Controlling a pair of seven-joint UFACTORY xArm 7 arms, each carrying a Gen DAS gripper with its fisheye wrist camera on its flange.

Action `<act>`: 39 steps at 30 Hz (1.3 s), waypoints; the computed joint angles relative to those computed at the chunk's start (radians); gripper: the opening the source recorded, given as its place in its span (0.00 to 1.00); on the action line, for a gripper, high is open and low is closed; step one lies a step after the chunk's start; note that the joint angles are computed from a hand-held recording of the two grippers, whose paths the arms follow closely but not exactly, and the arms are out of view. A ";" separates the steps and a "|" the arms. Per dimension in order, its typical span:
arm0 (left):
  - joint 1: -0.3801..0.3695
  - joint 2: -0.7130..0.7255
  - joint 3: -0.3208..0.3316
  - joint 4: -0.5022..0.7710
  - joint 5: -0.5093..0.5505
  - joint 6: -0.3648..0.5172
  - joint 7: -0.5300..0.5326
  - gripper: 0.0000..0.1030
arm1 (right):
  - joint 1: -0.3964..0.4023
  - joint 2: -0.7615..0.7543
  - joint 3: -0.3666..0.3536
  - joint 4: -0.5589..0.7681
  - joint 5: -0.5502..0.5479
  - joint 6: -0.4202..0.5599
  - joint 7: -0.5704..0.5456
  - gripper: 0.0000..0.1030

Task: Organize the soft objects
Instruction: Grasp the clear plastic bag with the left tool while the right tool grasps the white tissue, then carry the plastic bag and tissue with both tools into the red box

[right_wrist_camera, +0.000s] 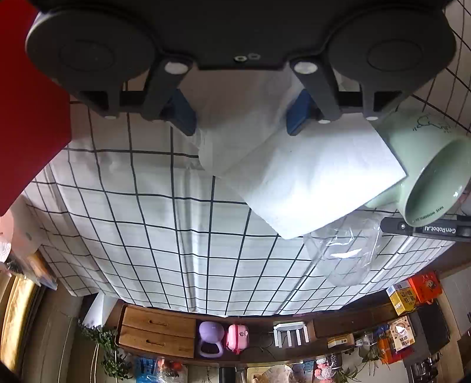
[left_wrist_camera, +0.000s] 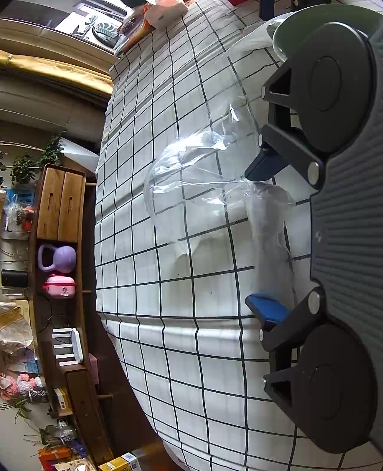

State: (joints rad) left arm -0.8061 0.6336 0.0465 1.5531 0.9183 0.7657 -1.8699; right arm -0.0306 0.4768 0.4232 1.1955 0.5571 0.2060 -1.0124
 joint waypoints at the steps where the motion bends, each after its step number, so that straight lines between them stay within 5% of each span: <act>1: -0.004 0.002 0.002 0.002 0.004 0.002 -0.004 0.78 | -0.001 -0.003 0.005 -0.010 -0.002 -0.019 -0.013 0.54; 10: -0.034 0.002 0.007 0.010 0.045 0.040 -0.059 0.64 | -0.064 -0.015 0.083 -0.046 0.034 -0.054 -0.106 0.02; 17: -0.041 -0.036 -0.005 -0.021 0.082 0.063 -0.122 0.57 | -0.140 -0.043 0.151 -0.067 0.119 -0.056 -0.174 0.00; 23: -0.042 -0.081 -0.029 -0.047 0.096 0.115 -0.177 0.52 | -0.200 -0.119 0.182 -0.098 0.295 -0.005 -0.302 0.00; 31: -0.049 -0.160 -0.080 -0.090 0.120 0.208 -0.245 0.51 | -0.238 -0.266 0.141 -0.135 0.515 0.155 -0.433 0.00; 39: -0.077 -0.228 -0.147 -0.090 0.134 0.319 -0.270 0.51 | -0.234 -0.430 0.020 -0.200 0.633 0.356 -0.491 0.00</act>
State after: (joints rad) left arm -0.8827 0.4052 -0.1007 1.4633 1.0524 1.0850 -2.1402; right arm -0.2645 0.0463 0.4430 0.9951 1.1904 0.5616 -1.5033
